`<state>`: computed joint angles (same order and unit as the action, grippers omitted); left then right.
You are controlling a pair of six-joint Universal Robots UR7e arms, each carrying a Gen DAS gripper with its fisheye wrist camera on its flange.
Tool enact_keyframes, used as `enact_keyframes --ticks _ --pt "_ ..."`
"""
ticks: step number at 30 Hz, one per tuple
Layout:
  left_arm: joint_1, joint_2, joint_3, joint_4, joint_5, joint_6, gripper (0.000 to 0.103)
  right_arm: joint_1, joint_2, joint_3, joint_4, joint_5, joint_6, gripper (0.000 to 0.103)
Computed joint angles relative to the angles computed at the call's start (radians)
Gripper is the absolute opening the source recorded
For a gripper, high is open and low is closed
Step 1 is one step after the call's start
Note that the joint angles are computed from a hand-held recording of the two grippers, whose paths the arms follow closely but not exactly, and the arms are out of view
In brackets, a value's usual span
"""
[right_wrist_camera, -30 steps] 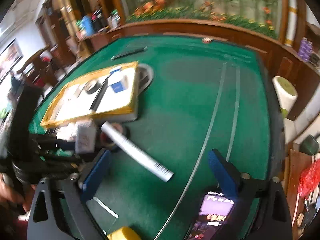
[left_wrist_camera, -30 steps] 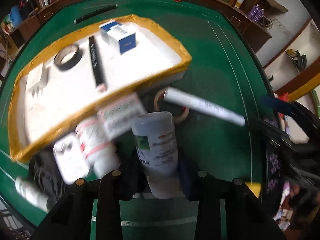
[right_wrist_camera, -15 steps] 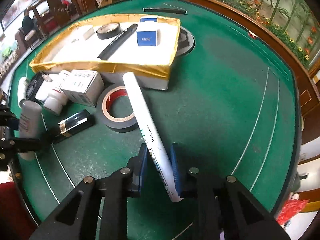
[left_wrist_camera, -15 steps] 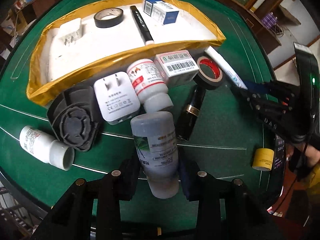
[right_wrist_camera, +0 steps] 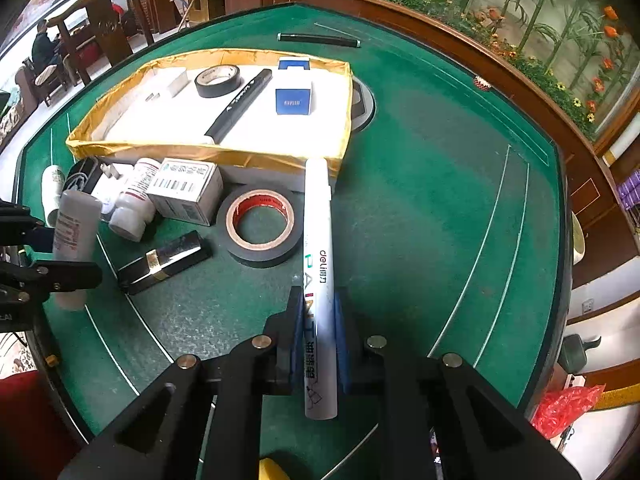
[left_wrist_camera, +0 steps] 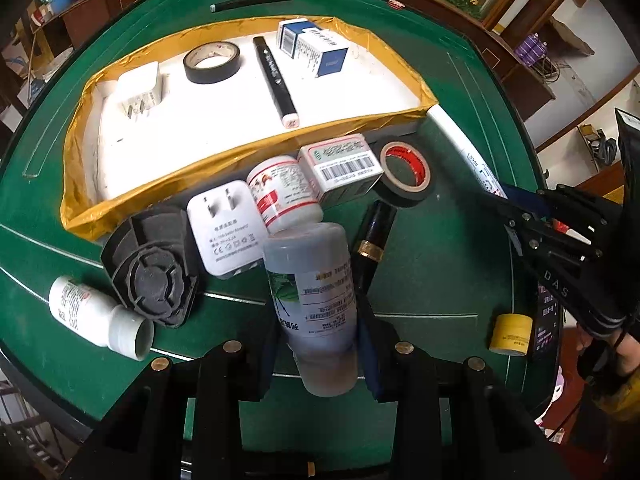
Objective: Organize rigid objects
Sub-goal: 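Grasp the grey-capped white bottle with the left tool while the right tool grasps the white paint marker, then carry the bottle in the left tool and paint marker in the right tool over the tray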
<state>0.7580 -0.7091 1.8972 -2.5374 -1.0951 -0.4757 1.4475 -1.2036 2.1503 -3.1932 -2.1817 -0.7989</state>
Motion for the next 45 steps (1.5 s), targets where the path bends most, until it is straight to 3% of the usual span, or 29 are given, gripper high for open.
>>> enact_keyframes --ticks 20,35,45 --pt "-0.022 -0.015 -0.036 -0.029 0.019 0.012 0.037 0.041 -0.019 0.008 0.001 0.006 0.019 0.014" --pt "-0.009 -0.017 -0.1 0.042 0.124 0.034 0.037 0.08 -0.018 -0.024 0.051 0.038 0.083 0.014" --pt "0.01 -0.012 -0.128 0.049 0.135 0.069 0.037 0.107 0.018 -0.066 0.071 0.041 0.11 0.014"
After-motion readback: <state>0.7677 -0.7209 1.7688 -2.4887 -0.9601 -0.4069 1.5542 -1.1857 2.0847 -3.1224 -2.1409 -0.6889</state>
